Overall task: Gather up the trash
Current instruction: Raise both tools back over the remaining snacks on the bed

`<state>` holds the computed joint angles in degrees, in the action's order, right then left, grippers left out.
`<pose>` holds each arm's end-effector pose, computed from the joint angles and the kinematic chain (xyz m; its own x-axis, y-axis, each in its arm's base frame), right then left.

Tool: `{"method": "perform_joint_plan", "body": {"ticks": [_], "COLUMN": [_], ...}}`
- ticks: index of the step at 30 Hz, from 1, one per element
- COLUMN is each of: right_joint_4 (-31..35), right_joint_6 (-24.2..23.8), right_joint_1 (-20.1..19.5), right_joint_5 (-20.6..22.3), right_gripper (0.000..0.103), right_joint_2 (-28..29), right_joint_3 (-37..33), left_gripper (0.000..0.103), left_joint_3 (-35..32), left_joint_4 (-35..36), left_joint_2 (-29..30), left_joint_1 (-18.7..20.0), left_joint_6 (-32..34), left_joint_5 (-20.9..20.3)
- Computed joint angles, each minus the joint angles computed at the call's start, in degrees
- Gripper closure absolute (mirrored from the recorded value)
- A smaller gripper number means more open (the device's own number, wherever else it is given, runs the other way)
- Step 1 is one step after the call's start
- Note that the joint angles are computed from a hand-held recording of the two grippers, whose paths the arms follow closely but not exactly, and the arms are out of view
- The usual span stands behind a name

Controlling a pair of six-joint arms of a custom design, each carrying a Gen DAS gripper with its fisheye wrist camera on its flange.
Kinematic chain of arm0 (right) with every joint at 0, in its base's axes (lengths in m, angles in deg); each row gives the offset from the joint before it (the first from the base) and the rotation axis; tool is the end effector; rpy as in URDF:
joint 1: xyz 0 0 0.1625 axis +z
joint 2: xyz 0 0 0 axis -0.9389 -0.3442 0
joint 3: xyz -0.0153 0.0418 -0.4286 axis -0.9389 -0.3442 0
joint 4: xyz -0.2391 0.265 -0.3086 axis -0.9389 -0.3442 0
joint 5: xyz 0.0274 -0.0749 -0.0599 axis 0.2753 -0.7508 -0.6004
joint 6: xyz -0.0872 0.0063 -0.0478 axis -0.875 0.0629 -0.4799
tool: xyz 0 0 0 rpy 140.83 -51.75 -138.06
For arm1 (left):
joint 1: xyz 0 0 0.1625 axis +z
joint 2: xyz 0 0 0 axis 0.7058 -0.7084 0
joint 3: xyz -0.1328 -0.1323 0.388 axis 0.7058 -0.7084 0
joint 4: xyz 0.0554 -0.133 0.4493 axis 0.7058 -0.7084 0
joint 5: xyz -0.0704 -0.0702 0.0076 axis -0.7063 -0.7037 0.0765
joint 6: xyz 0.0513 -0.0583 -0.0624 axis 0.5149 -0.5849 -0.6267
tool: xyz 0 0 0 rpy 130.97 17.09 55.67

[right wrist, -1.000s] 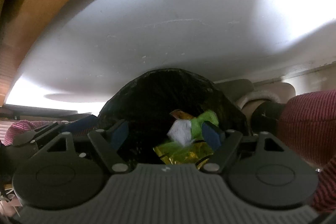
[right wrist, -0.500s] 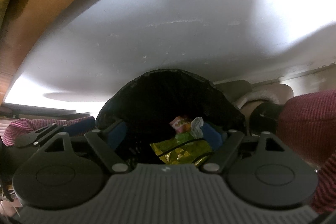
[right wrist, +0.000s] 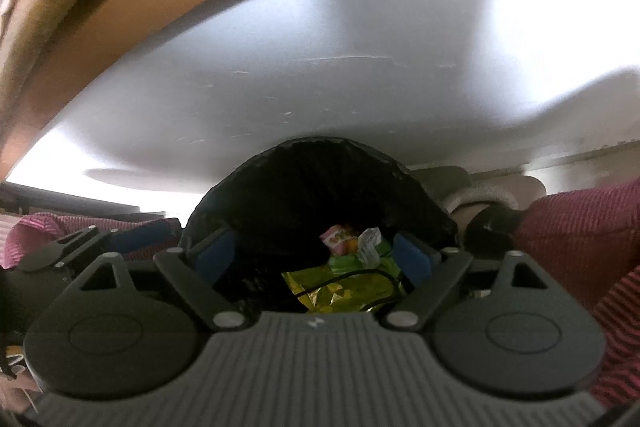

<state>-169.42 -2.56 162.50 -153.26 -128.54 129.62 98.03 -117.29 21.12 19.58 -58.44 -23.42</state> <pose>0.1239 -0.7561 0.1114 -0.8863 0.3646 0.2854 0.1807 0.8399 -0.5118 -0.1758 -0.7848 0.1066 -0.6688 0.5848 -0.4590 0.6255 0.7764 0.0777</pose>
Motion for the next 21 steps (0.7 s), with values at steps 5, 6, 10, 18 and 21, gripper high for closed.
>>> {"method": "perform_joint_plan", "body": {"ticks": [5, 6, 10, 18, 21], "right_joint_4": [-1.2, -1.8, -3.9, -14.7, -18.8], "right_joint_6": [-0.1, -0.4, -1.9, -12.5, -16.8], "right_joint_1": [0.9, 1.1, 2.6, 7.0, 8.4], "right_joint_5": [-0.4, -0.6, -1.0, -3.6, -4.5], "right_gripper": [0.010, 0.010, 0.010, 0.007, 0.006], "right_joint_2": [-1.1, -1.4, -3.2, -6.1, -6.5], "right_joint_3": [1.3, 1.7, 3.6, 6.7, 6.8], "left_gripper": [0.029, 0.028, 0.027, 0.023, 0.021], "left_joint_3": [1.8, 2.3, 4.1, 7.2, 7.0], "left_joint_4": [-2.3, -3.0, -4.7, -12.3, -13.6], "left_joint_2": [-2.1, -2.6, -5.1, -10.3, -11.2], "left_joint_1": [-0.9, -1.1, -2.2, -4.5, -5.4], "left_joint_6": [1.7, 2.2, 3.2, 6.0, 6.6], "left_joint_5": [-1.4, -1.6, -2.8, -6.0, -6.6]}}
